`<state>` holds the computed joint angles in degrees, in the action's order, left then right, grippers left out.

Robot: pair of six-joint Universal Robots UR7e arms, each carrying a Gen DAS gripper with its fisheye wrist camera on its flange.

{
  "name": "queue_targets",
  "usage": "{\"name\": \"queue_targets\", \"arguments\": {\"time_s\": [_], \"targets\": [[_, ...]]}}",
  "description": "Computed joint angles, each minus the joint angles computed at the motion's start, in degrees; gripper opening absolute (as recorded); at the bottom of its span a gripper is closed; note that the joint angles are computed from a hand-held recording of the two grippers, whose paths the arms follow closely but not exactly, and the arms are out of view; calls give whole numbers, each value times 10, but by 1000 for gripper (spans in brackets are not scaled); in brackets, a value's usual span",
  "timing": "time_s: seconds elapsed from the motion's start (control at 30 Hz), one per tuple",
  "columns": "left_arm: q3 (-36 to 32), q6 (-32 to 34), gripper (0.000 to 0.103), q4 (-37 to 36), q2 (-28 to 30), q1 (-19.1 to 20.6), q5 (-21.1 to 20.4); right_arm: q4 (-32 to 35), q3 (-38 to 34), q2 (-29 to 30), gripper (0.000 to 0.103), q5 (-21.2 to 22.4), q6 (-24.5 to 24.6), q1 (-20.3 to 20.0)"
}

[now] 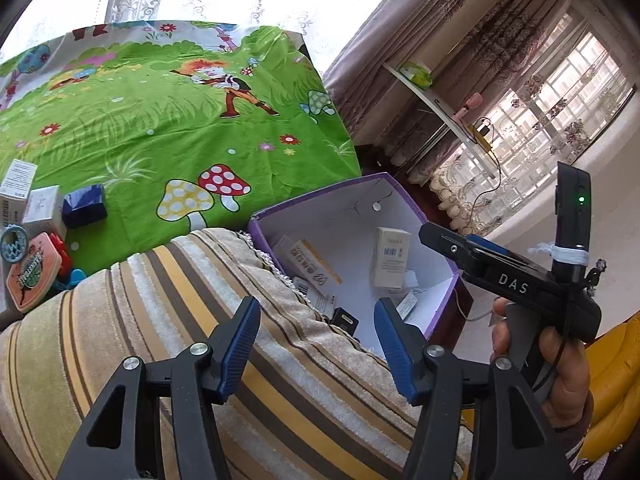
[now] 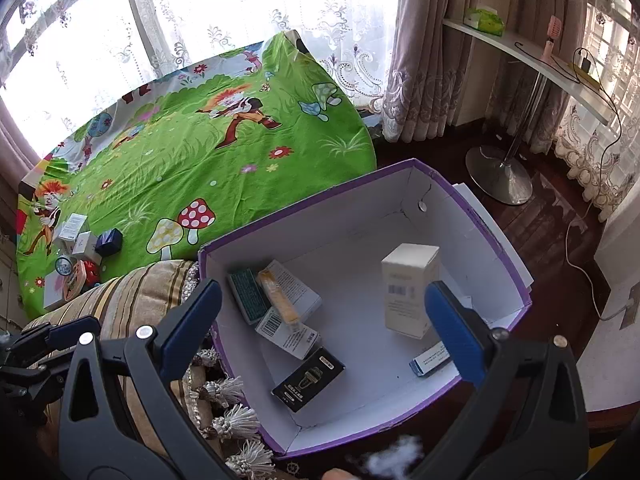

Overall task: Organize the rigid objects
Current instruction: 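Carry both boxes over the purple box and open both tools to release them, then move both open tools back to the remaining boxes on the bed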

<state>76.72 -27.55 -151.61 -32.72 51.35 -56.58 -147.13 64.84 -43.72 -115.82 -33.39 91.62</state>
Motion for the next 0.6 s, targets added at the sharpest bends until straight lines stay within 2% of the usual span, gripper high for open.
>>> {"name": "queue_targets", "arguments": {"time_s": [0.27,0.4,0.53,0.6], "targets": [[19,-6,61,29,-16,-24,105,-21,29,-13,102,22,-23,13],[51,-3,61,5,-31,-34,154,-27,46,-20,102,39,-28,20],[91,15,61,-31,-52,-40,180,-47,68,-27,102,49,-52,30],[110,16,61,-26,-66,-42,190,-57,77,-27,102,45,-61,36]]}}
